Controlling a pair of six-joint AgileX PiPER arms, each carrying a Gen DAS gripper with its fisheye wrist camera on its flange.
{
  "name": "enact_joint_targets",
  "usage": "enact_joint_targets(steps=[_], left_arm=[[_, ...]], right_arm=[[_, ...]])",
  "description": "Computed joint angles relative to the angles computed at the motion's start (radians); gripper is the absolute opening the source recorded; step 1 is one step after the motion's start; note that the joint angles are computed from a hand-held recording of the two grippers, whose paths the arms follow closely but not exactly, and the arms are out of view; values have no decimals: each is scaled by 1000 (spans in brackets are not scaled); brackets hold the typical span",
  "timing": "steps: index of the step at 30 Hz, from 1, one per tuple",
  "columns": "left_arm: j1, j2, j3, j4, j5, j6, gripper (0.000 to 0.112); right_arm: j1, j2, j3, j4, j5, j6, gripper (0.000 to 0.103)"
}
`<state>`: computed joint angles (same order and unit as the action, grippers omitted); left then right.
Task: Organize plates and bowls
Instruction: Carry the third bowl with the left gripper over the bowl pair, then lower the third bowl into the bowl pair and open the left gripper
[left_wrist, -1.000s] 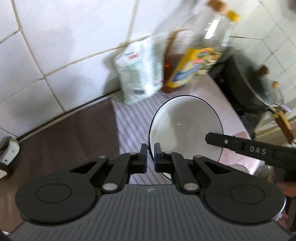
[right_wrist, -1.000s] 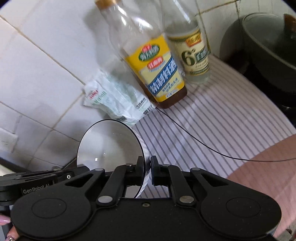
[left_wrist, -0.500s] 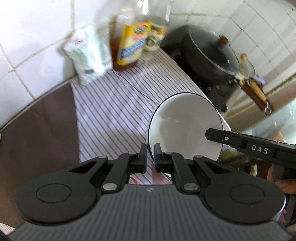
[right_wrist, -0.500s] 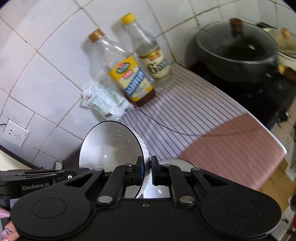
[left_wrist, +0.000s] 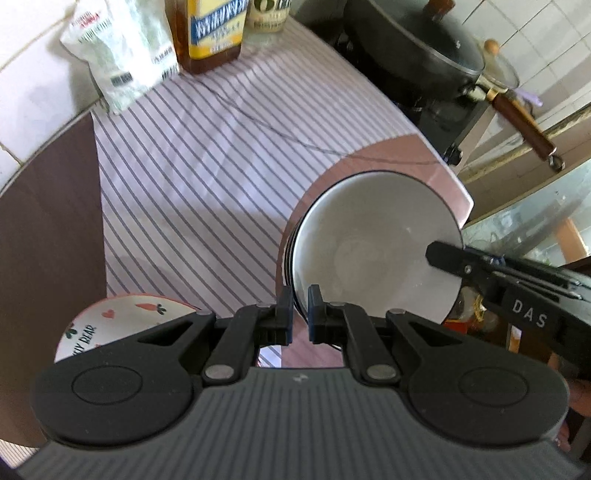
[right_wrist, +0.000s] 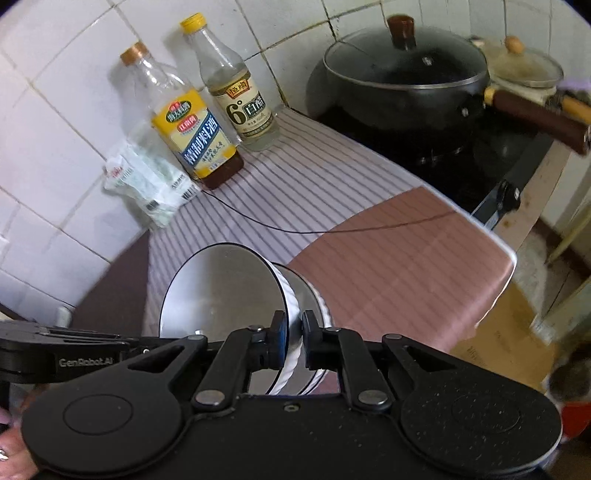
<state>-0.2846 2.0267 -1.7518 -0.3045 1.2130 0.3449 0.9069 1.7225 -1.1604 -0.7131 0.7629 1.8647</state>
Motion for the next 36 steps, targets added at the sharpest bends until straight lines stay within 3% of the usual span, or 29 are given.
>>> enact_joint_targets(steps=[4,14,17,21,24,28,31,36], left_arm=[[-5,-2,20,-4,-8,-13,7],[-43,-34,97,49,-95,-115,8],[-58,-40,103,78,-104,-152,8],[-77,-71,132,107,-134,-220,17],[-89,-124,176,114,-167,-265,29],[-77,-269,296,72,-260,-333,36],[-72,-367,382,38,-312,-351,38],[-76,-476,495,14,-361,-397,38]], right_arm=[[9,28,-48,15,76,-88,13],[8,102,-114,5,126,-253,16],[-10,109,-136,37,133,-371,16],[-13,56,-67,-5,66,-372,18],[-10,-18,4,-72,17,-358,29],[-54,-210,189,-178,-218,-275,49],[-75,-318,289,-275,-330,-200,52],[-77,-438,326,-174,-381,-398,56]])
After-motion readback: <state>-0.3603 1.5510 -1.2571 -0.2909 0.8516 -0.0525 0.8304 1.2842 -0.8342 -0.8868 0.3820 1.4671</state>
